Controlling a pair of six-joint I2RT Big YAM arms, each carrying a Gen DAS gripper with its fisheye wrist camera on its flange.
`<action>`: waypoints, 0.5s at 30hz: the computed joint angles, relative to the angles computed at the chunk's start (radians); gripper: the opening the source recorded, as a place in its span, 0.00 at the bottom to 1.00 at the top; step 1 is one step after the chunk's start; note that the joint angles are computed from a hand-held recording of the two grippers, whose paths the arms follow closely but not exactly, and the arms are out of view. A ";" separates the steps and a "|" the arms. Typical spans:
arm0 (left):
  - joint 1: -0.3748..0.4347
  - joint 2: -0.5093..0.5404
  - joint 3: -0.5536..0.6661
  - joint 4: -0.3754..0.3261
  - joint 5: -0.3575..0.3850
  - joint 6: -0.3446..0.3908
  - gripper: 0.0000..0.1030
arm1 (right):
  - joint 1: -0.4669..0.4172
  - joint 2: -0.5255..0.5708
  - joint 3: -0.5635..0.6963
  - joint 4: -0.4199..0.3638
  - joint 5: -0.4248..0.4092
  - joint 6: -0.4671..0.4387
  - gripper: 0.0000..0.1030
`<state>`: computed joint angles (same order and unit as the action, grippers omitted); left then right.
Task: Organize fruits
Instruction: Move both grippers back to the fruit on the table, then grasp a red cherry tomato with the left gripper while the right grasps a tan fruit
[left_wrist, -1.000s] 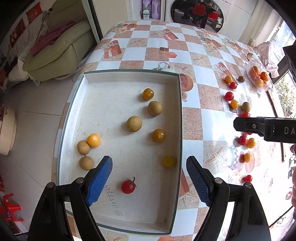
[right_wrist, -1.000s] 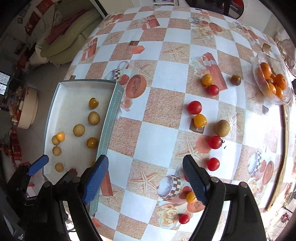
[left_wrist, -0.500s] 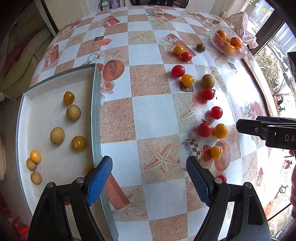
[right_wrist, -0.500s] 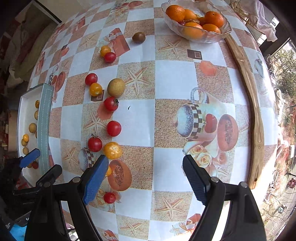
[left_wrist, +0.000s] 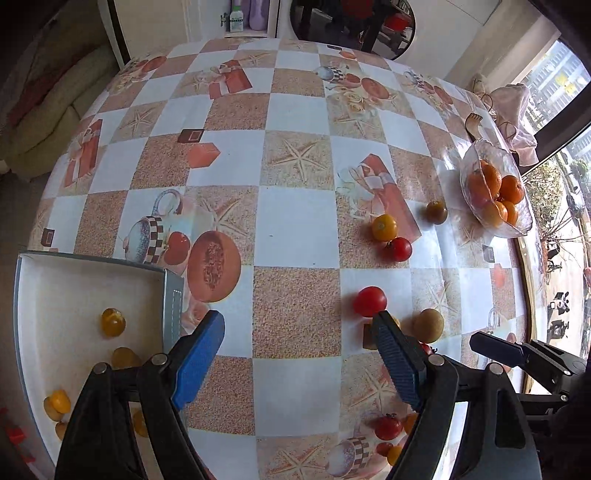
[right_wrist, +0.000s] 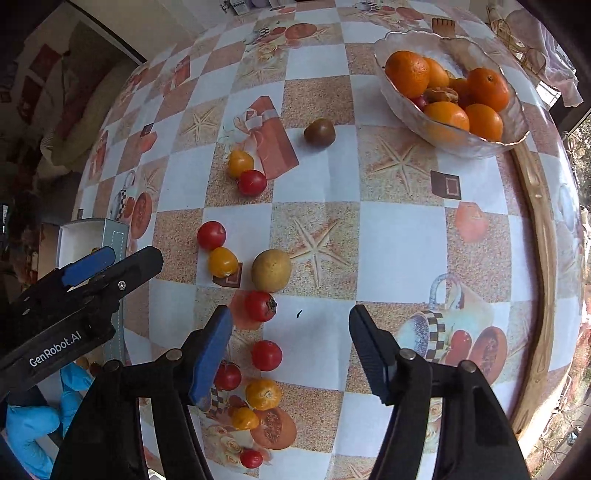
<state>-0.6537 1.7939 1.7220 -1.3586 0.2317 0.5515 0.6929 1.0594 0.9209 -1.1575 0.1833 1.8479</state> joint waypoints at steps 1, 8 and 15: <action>-0.008 0.011 0.008 -0.001 -0.002 -0.005 0.81 | -0.006 0.003 -0.002 0.007 -0.001 -0.013 0.62; -0.044 0.056 0.032 -0.004 -0.019 -0.008 0.81 | -0.034 -0.004 -0.041 0.078 -0.001 -0.042 0.57; -0.041 0.077 0.054 -0.018 -0.027 -0.032 0.81 | -0.061 0.008 -0.052 0.116 0.019 -0.095 0.45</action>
